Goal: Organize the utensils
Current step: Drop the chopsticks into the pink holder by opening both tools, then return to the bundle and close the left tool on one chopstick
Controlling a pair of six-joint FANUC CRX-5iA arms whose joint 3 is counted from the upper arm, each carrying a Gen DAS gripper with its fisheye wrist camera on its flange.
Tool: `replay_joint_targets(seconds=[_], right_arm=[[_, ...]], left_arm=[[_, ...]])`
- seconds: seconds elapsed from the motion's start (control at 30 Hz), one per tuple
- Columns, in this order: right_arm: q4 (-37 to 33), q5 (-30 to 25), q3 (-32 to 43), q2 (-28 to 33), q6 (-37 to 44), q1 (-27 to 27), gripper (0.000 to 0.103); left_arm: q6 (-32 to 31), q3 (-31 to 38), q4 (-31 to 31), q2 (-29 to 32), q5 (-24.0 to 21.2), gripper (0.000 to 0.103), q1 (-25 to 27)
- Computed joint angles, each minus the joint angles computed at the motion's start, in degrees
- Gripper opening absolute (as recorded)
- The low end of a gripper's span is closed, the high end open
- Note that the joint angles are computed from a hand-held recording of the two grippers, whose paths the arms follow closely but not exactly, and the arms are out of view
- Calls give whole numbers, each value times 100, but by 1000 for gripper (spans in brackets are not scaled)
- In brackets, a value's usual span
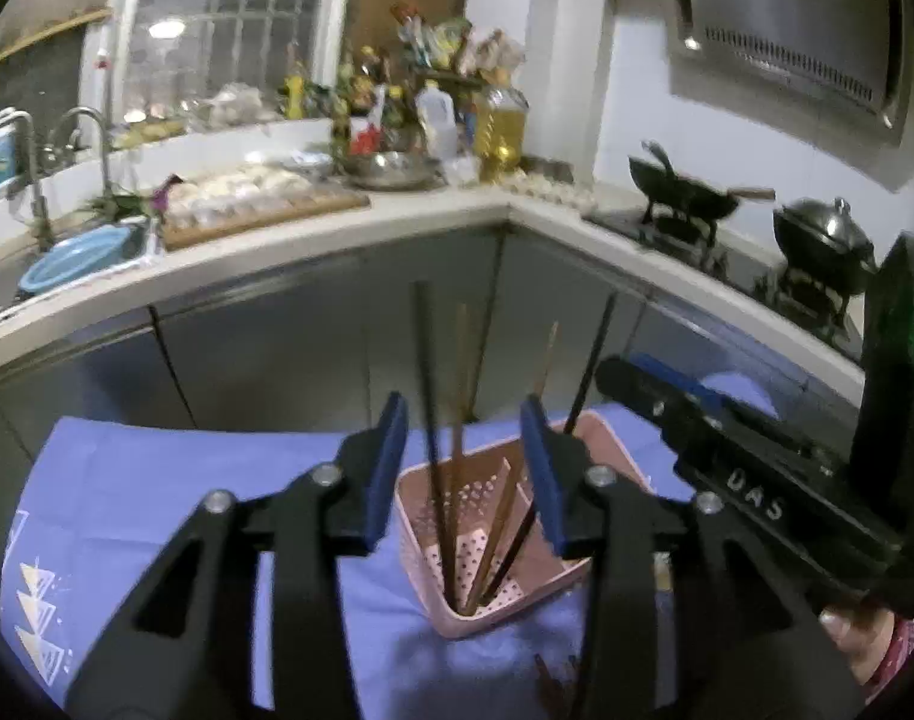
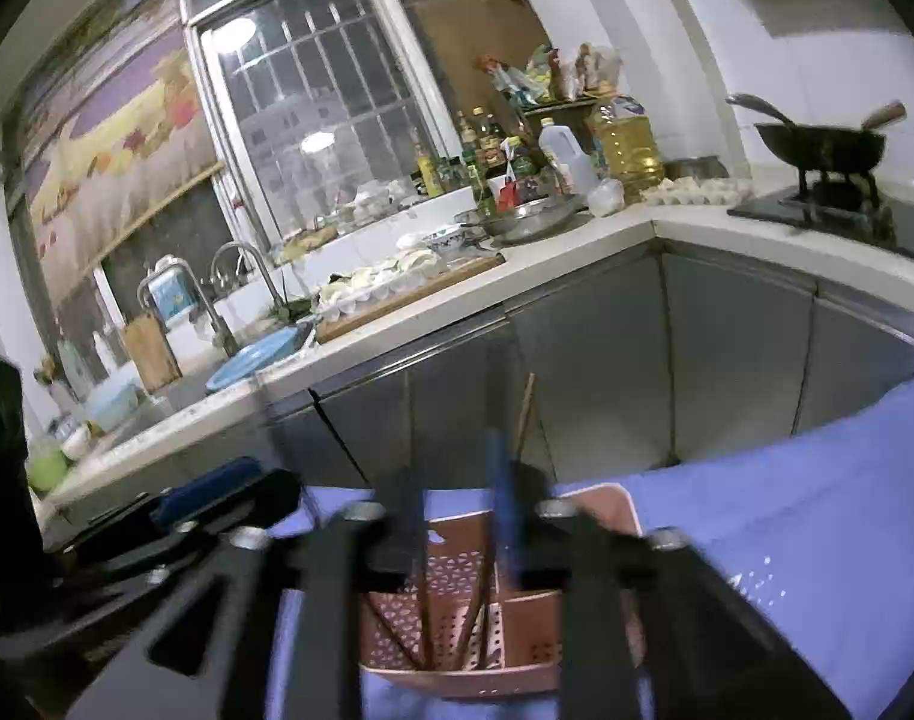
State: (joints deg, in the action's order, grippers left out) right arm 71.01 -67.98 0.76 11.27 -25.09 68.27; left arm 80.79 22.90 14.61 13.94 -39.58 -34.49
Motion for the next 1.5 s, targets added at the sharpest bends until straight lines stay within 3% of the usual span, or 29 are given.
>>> replay_joint_targets(seconds=[0.03, 0.07, 0.23, 0.37, 0.47, 0.53, 0.67, 0.77, 0.93, 1.1, 1.23, 1.3, 1.4, 1.5], right_arm=[[117, -71, -46, -28, -96, 53, 50], [291, -218, -59, -38, -138, 131, 51], [683, -621, -155, -203, -185, 521, 51], [577, -1138, -517, -352, -526, 1176, 51], [-181, -1315, -762, -331, -757, 1675, 50], [-872, -1355, -770, -191, -741, 1935, 41], [-2068, -929, -757, 28, -742, 2240, 32], [-2491, -909, -555, 266, -510, 2384, 32], [-2697, -1347, -77, 667, 220, 2471, 32], [-2887, -1584, 21, 707, 401, 2466, 32], [-2684, -1272, -416, 385, -184, 2549, 32], [-2543, -1469, -404, 406, -271, 2621, 32], [-2424, -1370, -564, 301, -549, 2640, 32], [-2430, -1272, -657, 258, -598, 2624, 32]], left_arm=[[-2, -112, 17, -109, 113, 38, 0], [-7, -243, 27, -236, 232, 38, -2], [230, -1125, -211, -1156, 880, 38, -21], [-249, -2418, 385, -2020, 1353, 38, 60], [-371, -3157, 426, -2412, 935, 38, 65], [-339, -3370, 287, -2450, 526, 38, 19], [-586, -3851, 702, -2340, -213, 38, -127], [-531, -3910, 607, -2247, -376, 38, -317], [181, -3501, -413, -1916, -624, 38, -790], [563, -3190, -821, -1646, -739, 37, -965], [903, -2925, -1219, -1507, -858, 37, -1090], [956, -2853, -1284, -1453, -914, 37, -1098], [1340, -2496, -1969, -1283, -1134, 37, -1365], [1375, -2371, -1942, -1186, -1207, 37, -1331]])
